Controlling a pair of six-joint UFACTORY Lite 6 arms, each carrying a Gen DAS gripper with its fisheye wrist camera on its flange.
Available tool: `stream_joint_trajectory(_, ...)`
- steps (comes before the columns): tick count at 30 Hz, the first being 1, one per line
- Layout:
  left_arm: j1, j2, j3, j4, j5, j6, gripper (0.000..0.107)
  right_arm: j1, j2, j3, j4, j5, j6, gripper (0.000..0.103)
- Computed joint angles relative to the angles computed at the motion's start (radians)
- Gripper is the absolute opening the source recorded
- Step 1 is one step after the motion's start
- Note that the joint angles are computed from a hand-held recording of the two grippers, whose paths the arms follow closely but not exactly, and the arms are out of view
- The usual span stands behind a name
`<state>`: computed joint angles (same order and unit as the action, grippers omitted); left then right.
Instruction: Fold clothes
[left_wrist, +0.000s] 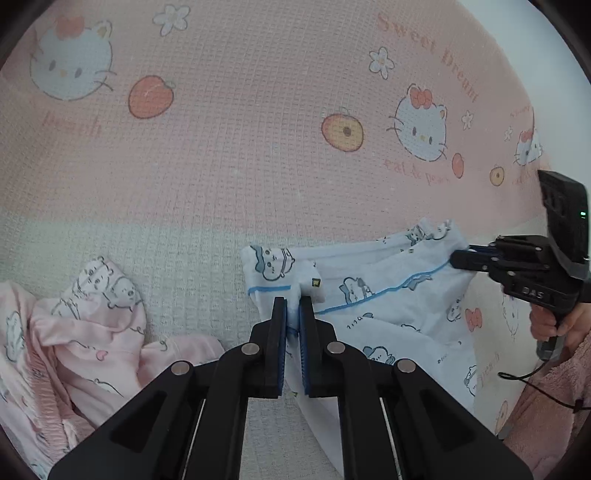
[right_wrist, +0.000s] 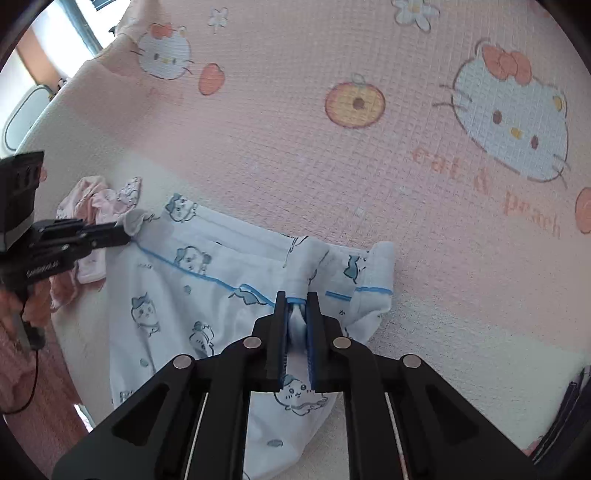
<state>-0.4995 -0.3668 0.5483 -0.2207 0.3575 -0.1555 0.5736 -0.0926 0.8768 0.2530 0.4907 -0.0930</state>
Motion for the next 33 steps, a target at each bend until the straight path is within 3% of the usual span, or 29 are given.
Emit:
stream_joint_trajectory(2,0.007,0.051,0.032,0.074,0.011,-0.050,0.007,0.012,-0.062,-0.007,0.058,0.029,-0.104,0.010)
stream_joint_trajectory(4,0.042,0.103,0.044,0.035,0.012,0.002,0.007,0.003,-0.026,0.026,0.181,0.089,-0.253,0.012)
stream_joint_trajectory(9,0.040,0.121,-0.017,-0.067,-0.049,0.082,0.007,-0.022,0.206,0.115,0.234,0.085,-0.297,0.016)
stream_joint_trajectory(14,0.051,0.160,0.008,-0.154,-0.063,0.187,0.007,-0.114,0.288,0.126,0.193,0.049,-0.217,0.029)
stream_joint_trajectory(16,0.084,0.179,0.020,-0.306,-0.066,0.349,0.007,-0.161,0.269,0.090,0.217,0.050,-0.258,0.026)
stream_joint_trajectory(17,0.098,0.188,0.028,-0.372,-0.065,0.418,0.007,-0.188,0.246,0.064,0.231,0.054,-0.277,0.013)
stream_joint_trajectory(19,0.091,0.205,0.053,-0.391,-0.067,0.429,0.007,-0.239,0.195,0.022,0.272,0.061,-0.316,0.008)
stream_joint_trajectory(21,0.059,0.217,0.077,-0.259,-0.084,0.288,0.007,-0.267,0.138,-0.009,0.299,0.046,-0.330,0.007)
stream_joint_trajectory(23,0.044,0.239,0.100,-0.173,-0.089,0.204,0.007,-0.308,0.102,-0.023,0.440,0.049,-0.450,0.007)
stream_joint_trajectory(25,0.059,0.278,0.107,-0.124,-0.090,0.154,0.007,-0.336,0.152,0.021,0.536,0.099,-0.516,0.010)
stream_joint_trajectory(28,0.087,0.320,0.094,-0.185,-0.102,0.233,0.007,-0.289,0.307,0.124,0.395,0.099,-0.380,0.015)
stream_joint_trajectory(29,0.094,0.319,0.091,-0.212,-0.107,0.263,0.007,-0.284,0.340,0.138,0.367,0.085,-0.354,0.011)
stream_joint_trajectory(31,0.101,0.315,0.096,-0.207,-0.103,0.267,0.007,-0.313,0.345,0.146,0.420,0.099,-0.362,0.012)
stream_joint_trajectory(33,0.129,0.315,0.099,-0.253,-0.105,0.306,0.009,-0.325,0.299,0.117,0.401,0.064,-0.321,0.032)
